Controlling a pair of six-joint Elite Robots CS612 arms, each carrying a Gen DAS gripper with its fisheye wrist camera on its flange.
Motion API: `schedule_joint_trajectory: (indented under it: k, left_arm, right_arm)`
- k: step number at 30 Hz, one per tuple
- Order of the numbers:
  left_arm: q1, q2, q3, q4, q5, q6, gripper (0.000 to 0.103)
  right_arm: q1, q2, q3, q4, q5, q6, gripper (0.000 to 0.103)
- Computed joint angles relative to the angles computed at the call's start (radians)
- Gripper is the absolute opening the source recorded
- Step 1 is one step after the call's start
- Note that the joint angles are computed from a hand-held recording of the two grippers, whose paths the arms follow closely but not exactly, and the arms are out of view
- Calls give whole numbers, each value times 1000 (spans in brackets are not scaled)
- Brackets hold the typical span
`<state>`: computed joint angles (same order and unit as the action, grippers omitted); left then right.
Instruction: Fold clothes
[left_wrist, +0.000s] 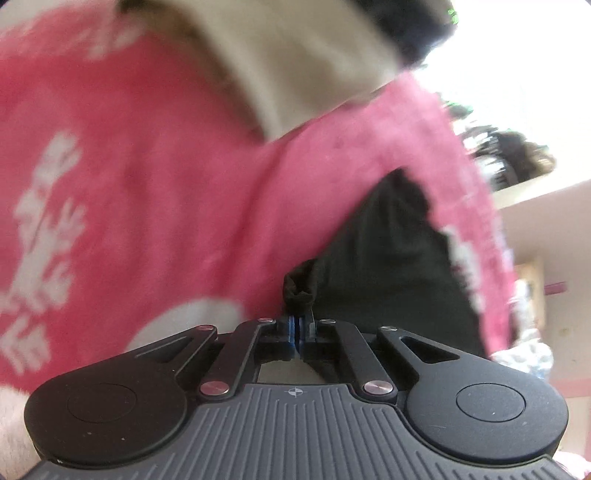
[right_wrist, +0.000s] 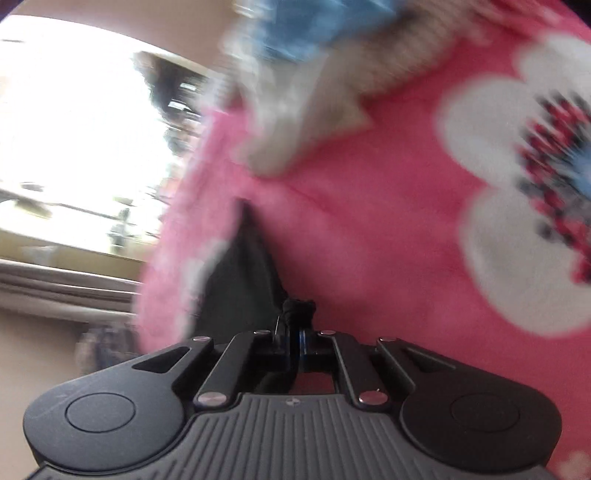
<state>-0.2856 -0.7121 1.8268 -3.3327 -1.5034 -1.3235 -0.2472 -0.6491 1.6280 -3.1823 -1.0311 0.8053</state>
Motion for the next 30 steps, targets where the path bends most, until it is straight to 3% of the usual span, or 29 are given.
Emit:
schedule_joint_trajectory:
  k: [3, 7, 9, 12, 13, 14, 16, 18, 20, 22, 24, 28, 30]
  left_arm:
    - [-6, -21, 20, 9, 16, 28, 0]
    - [-11, -54, 34, 117, -4, 88, 2]
    - [-7, -58, 28, 170, -36, 114, 8]
    - [5, -55, 7, 245, -94, 155, 16]
    - [3, -66, 10, 257, -69, 187, 22]
    - [-2, -81, 15, 277, -36, 223, 26]
    - [-10, -110, 29, 320, 24, 272, 30]
    - [-21, -136, 51, 323, 91, 293, 30]
    - [-42, -148, 71, 279, 178, 347, 30]
    - [-62, -132, 67, 193, 236, 450, 33]
    - [-67, -88, 21, 144, 198, 550, 33]
    - [-67, -10, -72, 162, 79, 575, 32]
    - [-79, 4, -93, 211, 129, 576, 32]
  right_arm:
    - [-9, -4, 23, -28, 17, 40, 5]
    - [-18, -43, 75, -59, 15, -9, 5]
    - [-22, -52, 89, 14, -13, -55, 5]
    - [-15, -45, 61, 196, -60, -208, 13]
    - [-16, -47, 63, 192, -62, -236, 18]
    - [-16, -52, 69, 172, -69, -253, 30]
    - [-11, -78, 90, 140, -132, -305, 44]
    - [2, -114, 119, 101, -248, -361, 42]
    - [16, -139, 142, 46, -310, -463, 38]
    - [42, -143, 140, 8, -316, -642, 36]
    - [72, -125, 114, 14, -269, -849, 34]
    - [123, -76, 40, 119, -183, -1199, 19]
    - [125, -51, 11, 171, -189, -1276, 16]
